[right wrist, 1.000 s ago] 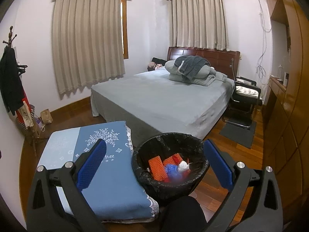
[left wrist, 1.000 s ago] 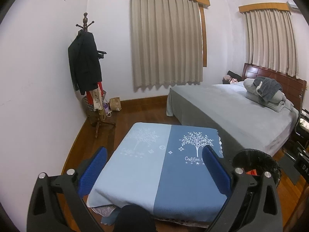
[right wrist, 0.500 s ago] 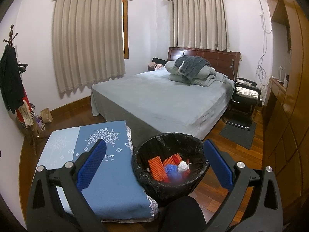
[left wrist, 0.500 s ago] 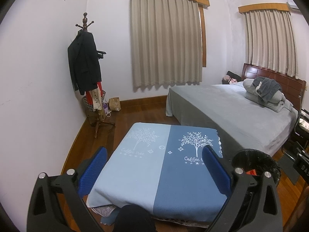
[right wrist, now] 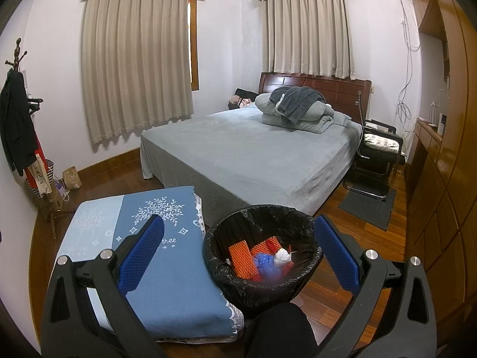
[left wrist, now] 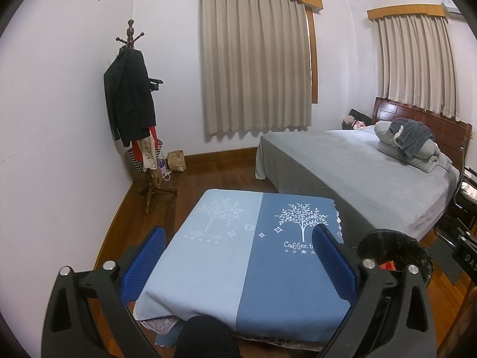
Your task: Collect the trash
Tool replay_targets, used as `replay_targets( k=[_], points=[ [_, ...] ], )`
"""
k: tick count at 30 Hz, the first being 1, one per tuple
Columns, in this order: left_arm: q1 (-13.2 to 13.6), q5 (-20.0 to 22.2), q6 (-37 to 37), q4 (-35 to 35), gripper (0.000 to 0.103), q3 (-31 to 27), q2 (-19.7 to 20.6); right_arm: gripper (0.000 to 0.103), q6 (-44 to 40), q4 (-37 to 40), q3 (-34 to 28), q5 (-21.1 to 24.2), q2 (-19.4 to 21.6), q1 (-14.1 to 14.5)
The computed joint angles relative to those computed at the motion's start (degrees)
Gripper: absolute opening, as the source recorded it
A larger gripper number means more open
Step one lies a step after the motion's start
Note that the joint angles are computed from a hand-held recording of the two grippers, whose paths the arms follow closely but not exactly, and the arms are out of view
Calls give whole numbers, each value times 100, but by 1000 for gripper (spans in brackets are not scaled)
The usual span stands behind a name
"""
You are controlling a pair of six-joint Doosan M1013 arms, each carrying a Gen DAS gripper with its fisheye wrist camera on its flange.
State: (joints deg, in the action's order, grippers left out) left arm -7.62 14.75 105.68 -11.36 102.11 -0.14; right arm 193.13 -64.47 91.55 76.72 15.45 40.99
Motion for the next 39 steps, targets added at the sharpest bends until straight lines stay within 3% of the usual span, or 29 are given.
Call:
replay_targets(
  k=[39],
  points=[
    [-44, 81, 150, -117, 97, 10, -21, 98, -53, 21, -25, -1, 5, -4]
  ],
)
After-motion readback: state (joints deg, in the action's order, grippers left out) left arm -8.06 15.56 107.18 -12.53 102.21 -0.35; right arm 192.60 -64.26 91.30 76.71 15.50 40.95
